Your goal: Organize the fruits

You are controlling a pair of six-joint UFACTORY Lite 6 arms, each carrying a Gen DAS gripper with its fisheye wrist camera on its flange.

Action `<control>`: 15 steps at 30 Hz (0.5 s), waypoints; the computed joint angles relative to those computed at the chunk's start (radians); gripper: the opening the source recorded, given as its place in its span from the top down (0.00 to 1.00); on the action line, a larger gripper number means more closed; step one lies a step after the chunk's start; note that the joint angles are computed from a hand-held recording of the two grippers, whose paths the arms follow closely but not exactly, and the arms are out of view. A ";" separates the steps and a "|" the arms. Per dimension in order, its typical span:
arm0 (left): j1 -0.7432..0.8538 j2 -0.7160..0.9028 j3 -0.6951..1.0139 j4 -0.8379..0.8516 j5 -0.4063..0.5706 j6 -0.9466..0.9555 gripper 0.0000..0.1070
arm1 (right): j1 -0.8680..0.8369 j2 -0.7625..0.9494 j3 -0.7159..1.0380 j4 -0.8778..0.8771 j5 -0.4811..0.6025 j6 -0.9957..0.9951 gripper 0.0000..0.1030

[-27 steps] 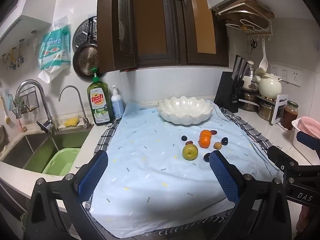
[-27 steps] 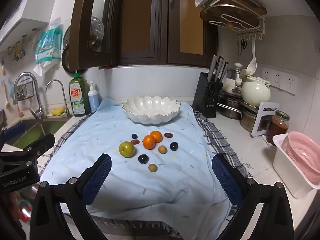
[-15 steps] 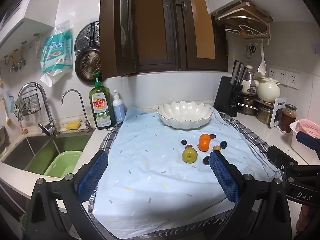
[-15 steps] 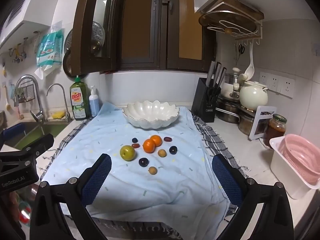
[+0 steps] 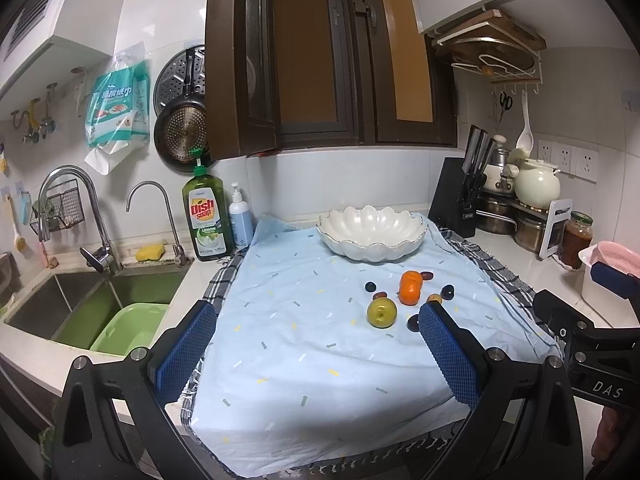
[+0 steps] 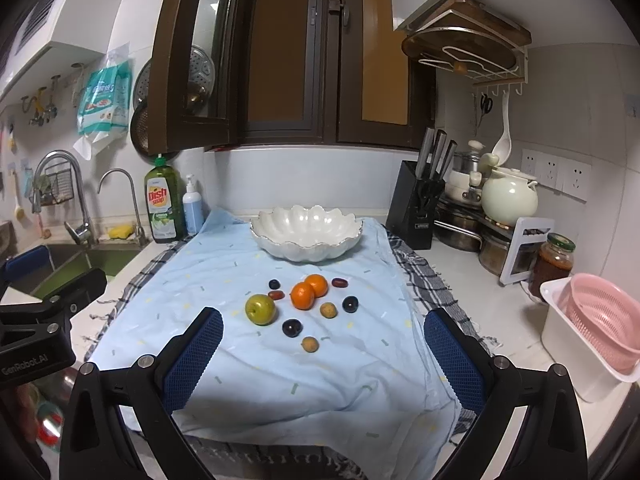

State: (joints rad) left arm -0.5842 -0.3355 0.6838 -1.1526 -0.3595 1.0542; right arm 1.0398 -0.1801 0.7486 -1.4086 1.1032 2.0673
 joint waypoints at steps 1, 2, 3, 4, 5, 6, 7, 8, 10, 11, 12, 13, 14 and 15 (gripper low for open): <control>0.001 -0.006 -0.004 0.000 0.001 0.001 0.04 | -0.001 0.003 0.002 -0.002 -0.001 -0.001 0.01; 0.008 -0.008 -0.004 0.004 0.007 0.001 0.04 | -0.003 0.001 0.006 0.001 -0.002 -0.011 0.01; 0.008 -0.008 -0.004 0.002 0.006 0.003 0.04 | -0.002 0.004 0.009 -0.001 0.000 -0.012 0.01; 0.007 -0.008 -0.004 -0.004 0.006 0.008 0.04 | -0.002 0.007 0.010 -0.003 0.002 -0.012 0.01; 0.012 -0.007 -0.001 -0.004 0.012 0.010 0.04 | -0.004 -0.001 0.004 -0.004 0.000 -0.016 0.01; 0.011 -0.007 -0.002 -0.002 0.012 0.006 0.04 | -0.005 -0.001 0.004 -0.004 -0.002 -0.017 0.01; 0.009 -0.006 -0.002 0.001 0.009 0.001 0.04 | -0.007 -0.002 0.002 -0.005 -0.003 -0.017 0.01; 0.009 -0.006 -0.003 0.005 0.008 -0.001 0.04 | -0.002 0.001 0.001 -0.006 0.001 -0.010 0.01; 0.008 -0.005 -0.003 0.005 0.008 -0.002 0.04 | 0.000 0.003 0.000 -0.006 0.003 -0.004 0.01; 0.008 -0.005 -0.003 0.005 0.009 -0.002 0.04 | 0.000 0.003 0.000 -0.006 0.003 -0.004 0.01; 0.007 -0.005 -0.004 0.008 0.010 -0.005 0.04 | 0.000 0.004 0.000 -0.007 0.004 -0.004 0.01; 0.006 -0.006 -0.004 0.009 0.010 -0.006 0.04 | -0.001 0.006 0.001 -0.008 0.004 -0.004 0.01; 0.005 -0.006 -0.004 0.009 0.009 -0.007 0.04 | -0.002 0.003 0.001 -0.007 0.003 -0.007 0.01; 0.004 -0.005 -0.004 0.008 0.007 -0.006 0.04 | -0.002 0.002 0.002 -0.007 0.003 -0.008 0.01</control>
